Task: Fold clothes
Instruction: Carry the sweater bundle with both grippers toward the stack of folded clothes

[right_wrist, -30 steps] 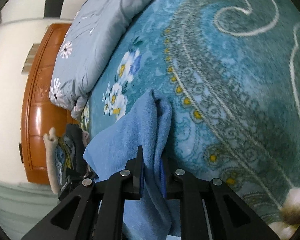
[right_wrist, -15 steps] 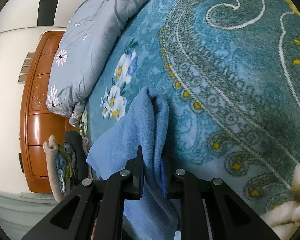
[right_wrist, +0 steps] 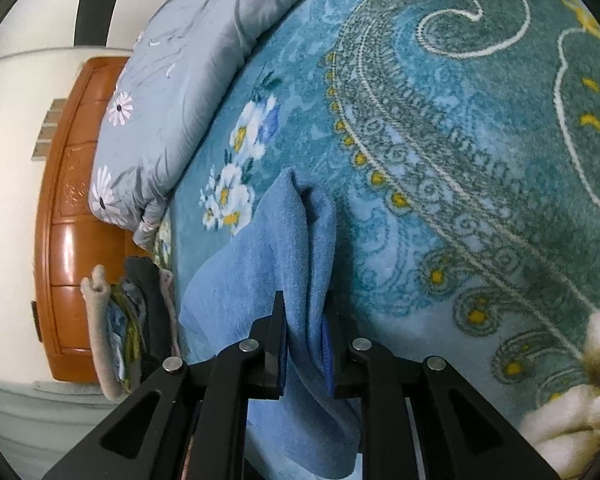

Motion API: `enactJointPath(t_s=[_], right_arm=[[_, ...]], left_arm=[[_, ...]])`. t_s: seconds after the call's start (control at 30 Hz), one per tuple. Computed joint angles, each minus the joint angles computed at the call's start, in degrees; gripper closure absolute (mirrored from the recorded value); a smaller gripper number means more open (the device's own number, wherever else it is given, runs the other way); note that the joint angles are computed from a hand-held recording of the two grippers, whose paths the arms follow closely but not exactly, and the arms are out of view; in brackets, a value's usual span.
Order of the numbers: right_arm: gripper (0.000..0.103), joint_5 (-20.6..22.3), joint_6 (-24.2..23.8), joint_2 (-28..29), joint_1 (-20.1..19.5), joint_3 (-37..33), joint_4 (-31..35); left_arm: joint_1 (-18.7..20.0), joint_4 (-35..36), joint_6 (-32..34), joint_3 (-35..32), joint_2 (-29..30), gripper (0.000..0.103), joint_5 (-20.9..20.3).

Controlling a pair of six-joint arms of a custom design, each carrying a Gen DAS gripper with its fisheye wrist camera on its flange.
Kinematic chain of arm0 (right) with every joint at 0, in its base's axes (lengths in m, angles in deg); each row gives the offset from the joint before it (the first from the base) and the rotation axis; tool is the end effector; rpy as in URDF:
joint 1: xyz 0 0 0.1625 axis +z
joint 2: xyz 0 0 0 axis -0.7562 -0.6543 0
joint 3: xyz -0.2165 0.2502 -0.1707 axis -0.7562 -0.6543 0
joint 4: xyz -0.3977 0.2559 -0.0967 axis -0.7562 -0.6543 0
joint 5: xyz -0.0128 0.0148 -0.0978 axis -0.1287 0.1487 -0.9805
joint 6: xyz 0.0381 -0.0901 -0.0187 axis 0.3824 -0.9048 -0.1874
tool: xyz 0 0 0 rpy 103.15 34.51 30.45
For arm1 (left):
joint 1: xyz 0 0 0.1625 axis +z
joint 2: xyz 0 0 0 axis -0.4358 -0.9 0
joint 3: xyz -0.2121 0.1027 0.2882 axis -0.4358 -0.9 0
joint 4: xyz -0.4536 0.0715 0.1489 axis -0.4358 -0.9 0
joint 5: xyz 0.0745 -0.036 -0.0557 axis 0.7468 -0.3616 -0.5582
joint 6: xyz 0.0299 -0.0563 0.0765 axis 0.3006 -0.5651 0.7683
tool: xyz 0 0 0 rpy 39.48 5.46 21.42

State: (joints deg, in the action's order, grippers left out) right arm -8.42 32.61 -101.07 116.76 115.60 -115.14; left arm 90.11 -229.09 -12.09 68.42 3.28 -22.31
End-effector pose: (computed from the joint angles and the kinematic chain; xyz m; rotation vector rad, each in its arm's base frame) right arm -0.1087 -0.6563 0.2586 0.5572 2.9427 -0.6156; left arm -0.1616 -0.6419 -0.0117 0.6311 -2.9429 0.2334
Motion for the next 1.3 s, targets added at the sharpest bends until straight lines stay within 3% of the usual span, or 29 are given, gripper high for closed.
enactJointPath(t_s=[0.03, 0.13, 0.4, 0.6, 0.7, 0.93, 1.17, 1.3], right_arm=[[0.09, 0.2, -0.1, -0.2, 0.1, 0.3, -0.5], [0.092, 0.6, -0.7, -0.9, 0.5, 0.7, -1.3], [0.092, 1.8, -3.4, -2.3, 3.1, -1.1, -0.1], [0.092, -0.2, -7.0, -1.3, 7.5, -5.1, 2.3], [0.092, 0.8, -8.5, 1.0, 10.3, -8.6, 3.6], [0.093, 5.3, -11.7, 12.1, 19.3, -22.1, 8.6], [0.093, 11.1, -13.7, 30.4, 29.2, -44.5, 17.8], [0.093, 13.0, -14.7, 43.7, 34.0, -61.8, 25.5]], left_arm=[[-0.1, 0.0, 0.4, -0.1, 0.1, 0.08, 0.0], [-0.7, -0.4, 1.8, 0.3, -0.4, 0.085, 0.6], [-1.5, -7.5, 5.4, 2.0, -1.9, 0.086, -0.8], [-2.6, -11.7, 8.1, 2.5, -4.2, 0.086, -0.7], [-2.4, -11.9, 10.5, 2.8, -7.7, 0.086, 0.2], [-2.9, -14.8, 15.2, 3.9, -18.8, 0.085, 7.4], [-3.3, -16.3, 23.0, 2.3, -28.8, 0.085, 17.7], [-2.8, -16.2, 27.2, 0.9, -33.3, 0.086, 22.8]])
